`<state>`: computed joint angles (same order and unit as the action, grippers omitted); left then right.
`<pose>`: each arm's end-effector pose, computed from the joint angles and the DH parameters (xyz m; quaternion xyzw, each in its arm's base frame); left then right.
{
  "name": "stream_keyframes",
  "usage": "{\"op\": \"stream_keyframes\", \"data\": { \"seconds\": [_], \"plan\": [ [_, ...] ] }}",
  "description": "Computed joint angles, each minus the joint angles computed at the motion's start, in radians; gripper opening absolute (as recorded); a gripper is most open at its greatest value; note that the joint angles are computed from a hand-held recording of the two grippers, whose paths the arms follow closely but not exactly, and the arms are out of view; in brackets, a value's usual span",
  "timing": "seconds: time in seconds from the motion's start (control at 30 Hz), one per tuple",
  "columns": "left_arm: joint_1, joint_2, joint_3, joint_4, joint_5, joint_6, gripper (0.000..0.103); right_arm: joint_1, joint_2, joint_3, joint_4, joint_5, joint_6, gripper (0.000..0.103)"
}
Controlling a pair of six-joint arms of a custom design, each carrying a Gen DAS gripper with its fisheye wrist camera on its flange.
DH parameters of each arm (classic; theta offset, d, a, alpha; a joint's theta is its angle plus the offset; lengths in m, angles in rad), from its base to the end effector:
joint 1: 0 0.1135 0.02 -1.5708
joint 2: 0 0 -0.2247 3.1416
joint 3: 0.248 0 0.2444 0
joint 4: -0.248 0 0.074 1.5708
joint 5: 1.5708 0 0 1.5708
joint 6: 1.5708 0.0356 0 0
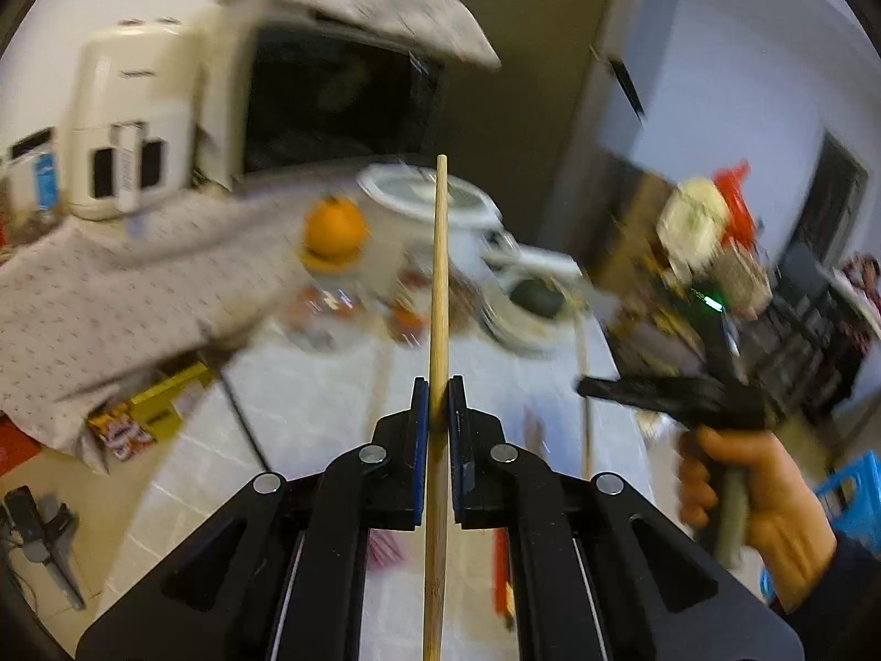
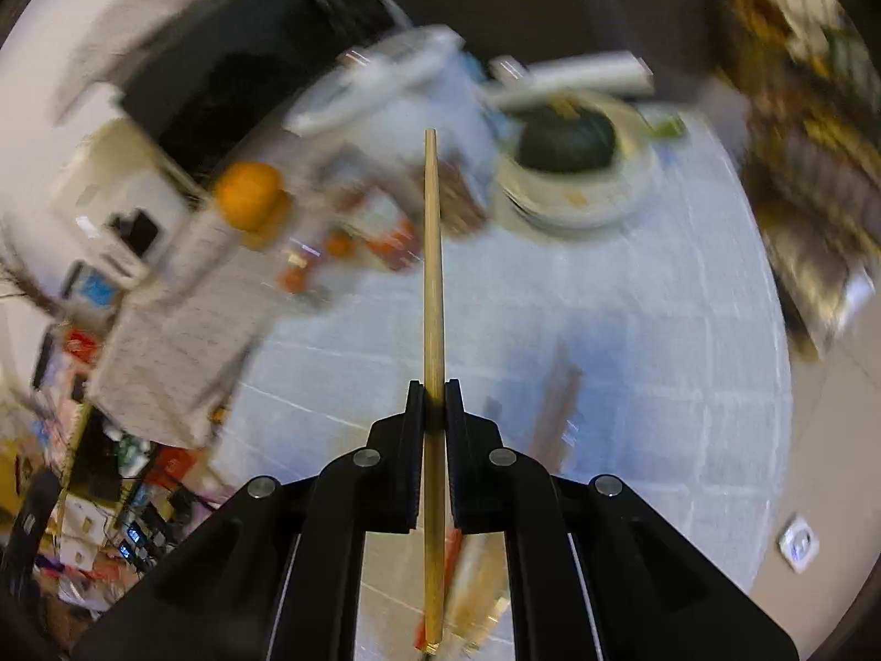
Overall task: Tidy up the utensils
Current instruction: 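Carry both bamboo chopsticks over the pink basket and open both grippers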
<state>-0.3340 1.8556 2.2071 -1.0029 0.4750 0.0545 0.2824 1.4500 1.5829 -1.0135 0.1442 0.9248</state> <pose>0.3432 -0.1363 0.4030 0.2706 0.8345 -0.2689 0.3976 0.2793 0.0757 0.3432 0.3194 0.8829 0.1357 0.3163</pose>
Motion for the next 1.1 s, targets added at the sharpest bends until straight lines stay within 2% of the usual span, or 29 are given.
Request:
{"op": "stream_keyframes", "data": {
  "seconds": [0.13, 0.2, 0.3, 0.43, 0.63, 0.83, 0.93, 0.97, 1.0, 1.1],
  "plan": [
    [0.044, -0.04, -0.145, 0.188, -0.006, -0.084, 0.006, 0.087, -0.011, 0.044, 0.129, 0.104, -0.04, 0.008],
    [0.038, -0.05, -0.202, 0.262, -0.032, -0.102, 0.006, 0.13, -0.016, 0.031, 0.223, 0.154, -0.061, 0.008],
    [0.013, -0.084, -0.331, 0.415, -0.068, -0.101, 0.006, 0.188, 0.021, 0.057, 0.292, 0.199, -0.068, 0.008],
    [-0.018, -0.123, -0.479, 0.576, -0.115, -0.069, 0.006, 0.255, 0.08, 0.11, 0.31, 0.26, -0.094, 0.008],
    [-0.013, -0.127, -0.571, 0.674, -0.124, -0.076, 0.006, 0.311, 0.148, 0.145, 0.337, 0.311, -0.117, 0.008],
    [-0.017, -0.103, -0.55, 0.6, -0.136, -0.039, 0.006, 0.34, 0.196, 0.151, 0.391, 0.338, -0.116, 0.008],
    [-0.011, -0.062, -0.459, 0.466, -0.134, -0.009, 0.007, 0.353, 0.234, 0.168, 0.405, 0.347, -0.118, 0.008],
    [-0.003, -0.04, -0.406, 0.401, -0.12, -0.012, 0.012, 0.355, 0.244, 0.17, 0.413, 0.344, -0.116, 0.008],
    [0.004, -0.029, -0.371, 0.363, -0.106, -0.023, 0.018, 0.358, 0.254, 0.171, 0.421, 0.343, -0.113, 0.008],
    [0.036, 0.008, -0.225, 0.226, -0.06, -0.078, 0.018, 0.373, 0.282, 0.177, 0.442, 0.367, -0.103, 0.008]
  ]
}}
